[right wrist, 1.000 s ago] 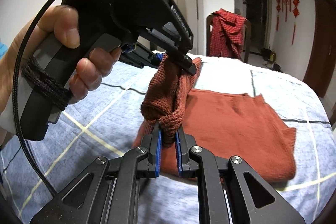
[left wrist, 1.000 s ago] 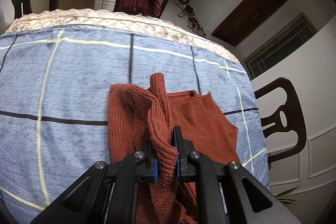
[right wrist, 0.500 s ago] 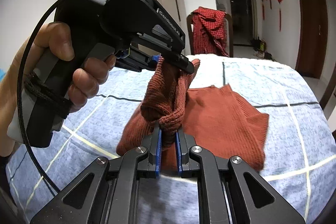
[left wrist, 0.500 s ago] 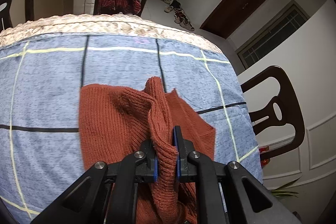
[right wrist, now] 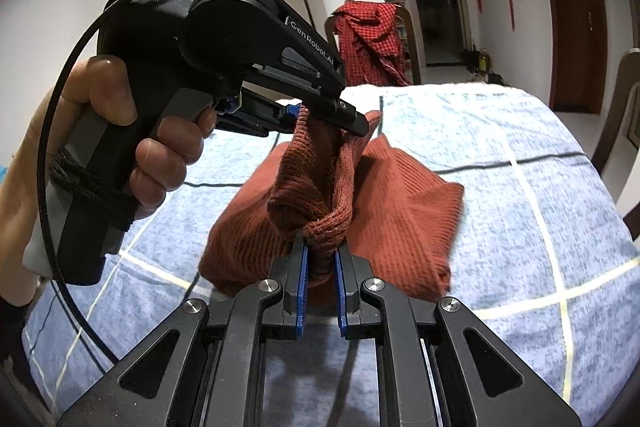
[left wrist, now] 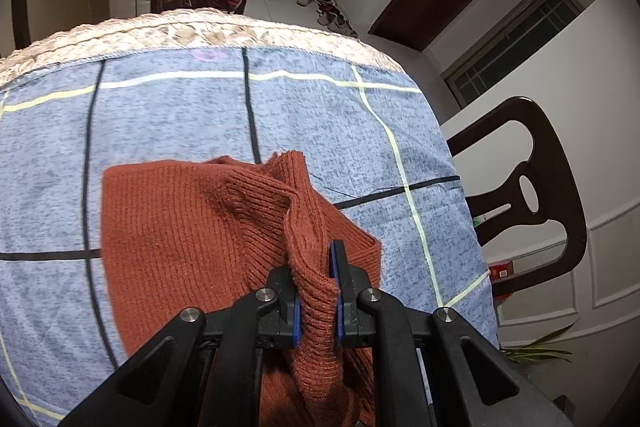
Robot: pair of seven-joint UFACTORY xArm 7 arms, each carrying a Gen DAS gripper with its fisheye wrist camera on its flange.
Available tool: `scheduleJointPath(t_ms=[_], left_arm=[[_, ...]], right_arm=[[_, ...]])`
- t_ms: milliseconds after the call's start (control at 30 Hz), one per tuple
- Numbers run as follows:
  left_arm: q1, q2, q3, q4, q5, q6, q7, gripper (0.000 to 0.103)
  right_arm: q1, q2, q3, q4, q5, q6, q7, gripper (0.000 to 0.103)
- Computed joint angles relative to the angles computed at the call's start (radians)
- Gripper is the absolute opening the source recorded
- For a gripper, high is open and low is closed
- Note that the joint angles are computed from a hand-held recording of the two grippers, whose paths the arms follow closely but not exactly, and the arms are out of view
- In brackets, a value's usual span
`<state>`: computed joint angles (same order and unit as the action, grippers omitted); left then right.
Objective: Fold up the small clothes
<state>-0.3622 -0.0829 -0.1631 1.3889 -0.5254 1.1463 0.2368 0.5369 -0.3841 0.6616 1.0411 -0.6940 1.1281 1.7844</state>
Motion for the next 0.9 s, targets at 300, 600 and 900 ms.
scheduleJointPath(t_ms=[300,600,900], left_arm=[[-0.030,0.029,-0.027,0.012,0.038,-0.009,-0.036,0.013],[-0.058,0.058,-0.048,0.020,0.073,-0.025,-0.059,0.013],[-0.062,0.086,-0.049,0.033,0.072,-0.010,-0.090,0.015]], right_arm=[[-0.002,-0.071,-0.020,-0.062,0.068,-0.032,0.003,0.011],[-0.028,-0.149,-0.019,-0.116,0.155,-0.067,-0.018,0.011],[-0.068,-0.247,-0.021,-0.209,0.246,-0.165,-0.031,0.012]])
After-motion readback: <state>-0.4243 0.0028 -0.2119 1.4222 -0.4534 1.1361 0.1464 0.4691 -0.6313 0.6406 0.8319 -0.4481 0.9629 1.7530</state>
